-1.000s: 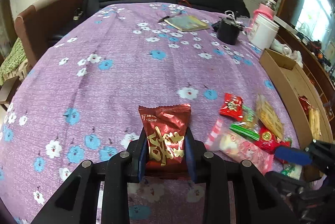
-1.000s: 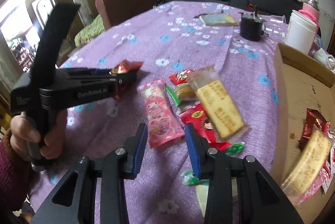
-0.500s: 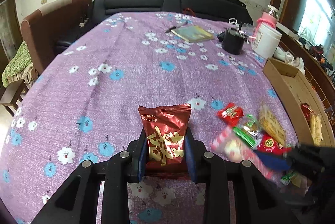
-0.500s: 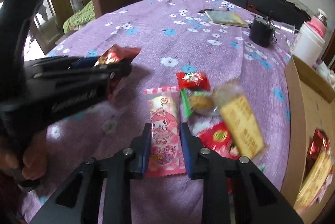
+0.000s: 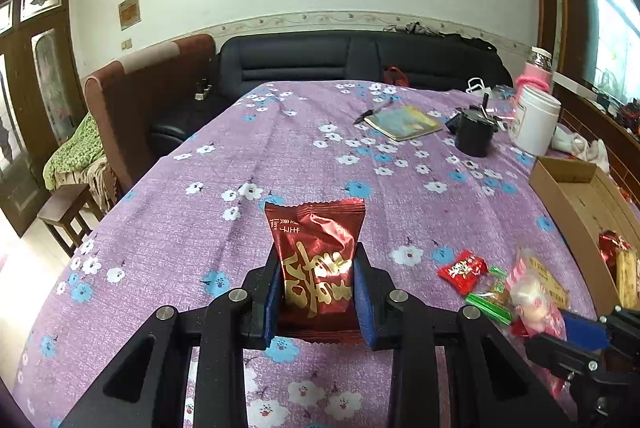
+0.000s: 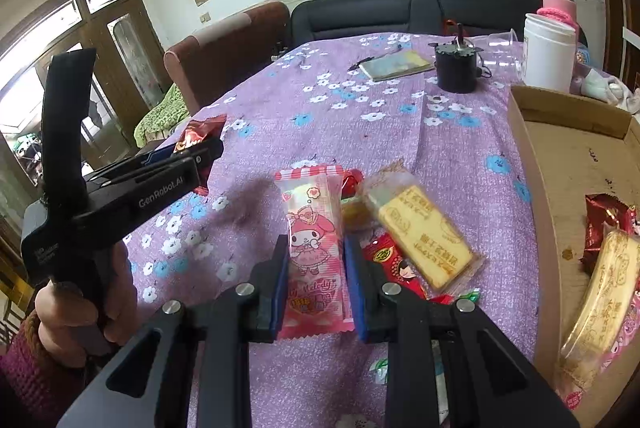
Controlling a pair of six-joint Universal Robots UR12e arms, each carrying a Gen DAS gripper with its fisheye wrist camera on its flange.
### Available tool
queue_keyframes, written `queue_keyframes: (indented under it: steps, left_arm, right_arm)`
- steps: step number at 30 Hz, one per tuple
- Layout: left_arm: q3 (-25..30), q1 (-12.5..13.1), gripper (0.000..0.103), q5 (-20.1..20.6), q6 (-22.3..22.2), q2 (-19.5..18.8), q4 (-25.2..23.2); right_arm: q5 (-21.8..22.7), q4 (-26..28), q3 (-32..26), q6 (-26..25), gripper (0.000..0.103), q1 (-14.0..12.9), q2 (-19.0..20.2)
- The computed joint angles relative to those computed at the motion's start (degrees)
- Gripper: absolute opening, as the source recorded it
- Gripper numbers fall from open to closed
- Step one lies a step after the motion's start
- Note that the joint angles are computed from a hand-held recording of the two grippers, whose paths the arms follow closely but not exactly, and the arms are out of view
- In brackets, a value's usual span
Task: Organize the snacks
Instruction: 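Hold the red foil pack in the left gripper while the right gripper grasps the pink cartoon packet, then carry the red foil pack and pink packet toward the cardboard tray with both grippers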
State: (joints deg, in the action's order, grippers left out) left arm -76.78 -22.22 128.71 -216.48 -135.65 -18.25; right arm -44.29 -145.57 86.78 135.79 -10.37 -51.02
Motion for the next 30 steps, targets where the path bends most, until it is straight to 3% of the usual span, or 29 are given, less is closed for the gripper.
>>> queue_keyframes:
  steps: [4,12,16,20,24,30]
  left_arm:
    - [0.0,0.2,0.033,-0.5,-0.7,0.0,-0.6]
    - [1.0,-0.3,0.033,0.0,1.6,-0.6,-1.0]
    - [1.2,-0.8,0.033,1.7,2.5,-0.8,-0.3]
    - [0.8,-1.1,0.033,2.8,2.9,-0.7,0.8]
    - [0.7,-1.2,0.033,3.1,3.3,-0.7,1.3]
    - [0.8,-1.3,0.033,3.8,4.0,-0.8,2.0]
  right_arm:
    - [-0.3,3.4,-0.4,-0.6,0.025,0.1,0.0]
    - [-1.0,-4.5,0.2,4.4,0.025,-0.3,0.1]
    - [-3.4,-16.7,0.1,11.3,0.025,-0.6,0.8]
    - [-5.2,-22.5,-1.9,15.4,0.025,-1.2,0.6]
    - [-6.8,-22.6,-3.4,14.3,0.025,-2.0,-0.3]
    - [-4.7,-19.0,-1.6,14.4,0.025,-3.3,-0.5]
